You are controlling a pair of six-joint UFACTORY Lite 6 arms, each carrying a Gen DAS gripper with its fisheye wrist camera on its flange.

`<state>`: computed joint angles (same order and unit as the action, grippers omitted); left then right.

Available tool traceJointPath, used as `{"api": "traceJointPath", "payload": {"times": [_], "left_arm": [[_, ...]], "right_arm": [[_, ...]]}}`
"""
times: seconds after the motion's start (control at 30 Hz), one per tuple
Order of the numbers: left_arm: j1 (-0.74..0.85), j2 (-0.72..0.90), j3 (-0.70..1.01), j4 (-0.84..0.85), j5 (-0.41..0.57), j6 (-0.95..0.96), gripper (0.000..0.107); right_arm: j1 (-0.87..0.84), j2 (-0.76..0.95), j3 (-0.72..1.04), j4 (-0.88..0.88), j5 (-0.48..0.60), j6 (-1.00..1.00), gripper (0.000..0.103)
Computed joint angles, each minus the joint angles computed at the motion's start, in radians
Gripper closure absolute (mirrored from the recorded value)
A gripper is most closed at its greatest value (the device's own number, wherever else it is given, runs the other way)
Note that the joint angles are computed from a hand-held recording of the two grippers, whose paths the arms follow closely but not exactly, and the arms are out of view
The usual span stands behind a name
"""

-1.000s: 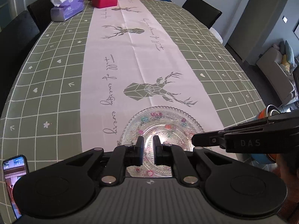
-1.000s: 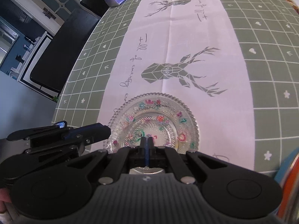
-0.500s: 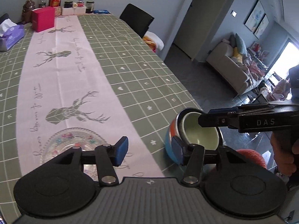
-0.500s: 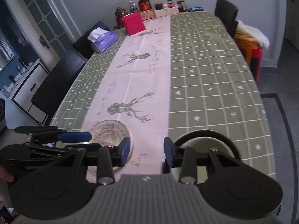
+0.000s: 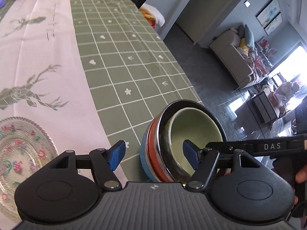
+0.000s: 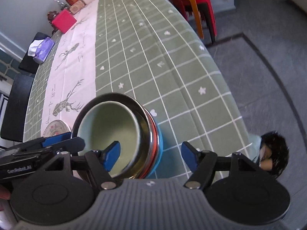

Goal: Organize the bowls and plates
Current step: 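Move both tools to the rim of the nested bowl stack, then close the left tool on the bowl stack rim while the right tool grips it too, then carry the bowl stack over the plate stack and lower it on top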

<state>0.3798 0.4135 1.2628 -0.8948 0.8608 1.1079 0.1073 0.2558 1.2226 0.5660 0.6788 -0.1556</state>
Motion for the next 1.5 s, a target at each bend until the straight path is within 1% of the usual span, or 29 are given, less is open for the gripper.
{"api": "traceJointPath", "payload": {"times": [0.07, 0.17, 0.23, 0.27, 0.33, 0.43, 0.57, 0.63, 0.67, 1.03, 1.5], "left_arm": [[-0.014, 0.046, 0.041, 0.026, 0.005, -0.049, 0.028], [-0.04, 0.086, 0.079, 0.067, -0.009, -0.1, 0.029], [-0.059, 0.1, 0.102, 0.107, -0.01, -0.132, 0.032], [-0.069, 0.107, 0.115, 0.133, -0.007, -0.154, 0.036], [-0.085, 0.119, 0.135, 0.171, -0.001, -0.185, 0.036], [-0.106, 0.128, 0.156, 0.214, 0.016, -0.22, 0.044], [-0.124, 0.138, 0.185, 0.25, 0.051, -0.261, 0.055], [-0.133, 0.144, 0.201, 0.272, 0.059, -0.291, 0.055], [-0.137, 0.149, 0.212, 0.285, 0.067, -0.31, 0.056], [-0.174, 0.197, 0.333, 0.422, 0.148, -0.494, 0.063], [-0.184, 0.191, 0.36, 0.469, 0.17, -0.533, 0.065]], "right_arm": [[-0.012, 0.039, 0.015, 0.04, 0.011, -0.018, 0.034], [-0.013, 0.086, 0.044, 0.055, 0.032, -0.009, 0.036], [-0.019, 0.106, 0.061, 0.073, 0.053, -0.016, 0.036], [-0.018, 0.113, 0.068, 0.071, 0.06, -0.014, 0.036], [-0.012, 0.125, 0.084, 0.058, 0.066, -0.004, 0.039], [-0.008, 0.154, 0.113, 0.043, 0.082, 0.011, 0.047], [-0.013, 0.187, 0.139, 0.064, 0.108, -0.003, 0.054], [-0.016, 0.19, 0.141, 0.075, 0.113, -0.014, 0.057], [-0.017, 0.192, 0.141, 0.084, 0.114, -0.018, 0.06], [0.003, 0.191, 0.163, 0.024, 0.109, 0.033, 0.064], [0.017, 0.185, 0.171, 0.007, 0.107, 0.046, 0.067]]}}
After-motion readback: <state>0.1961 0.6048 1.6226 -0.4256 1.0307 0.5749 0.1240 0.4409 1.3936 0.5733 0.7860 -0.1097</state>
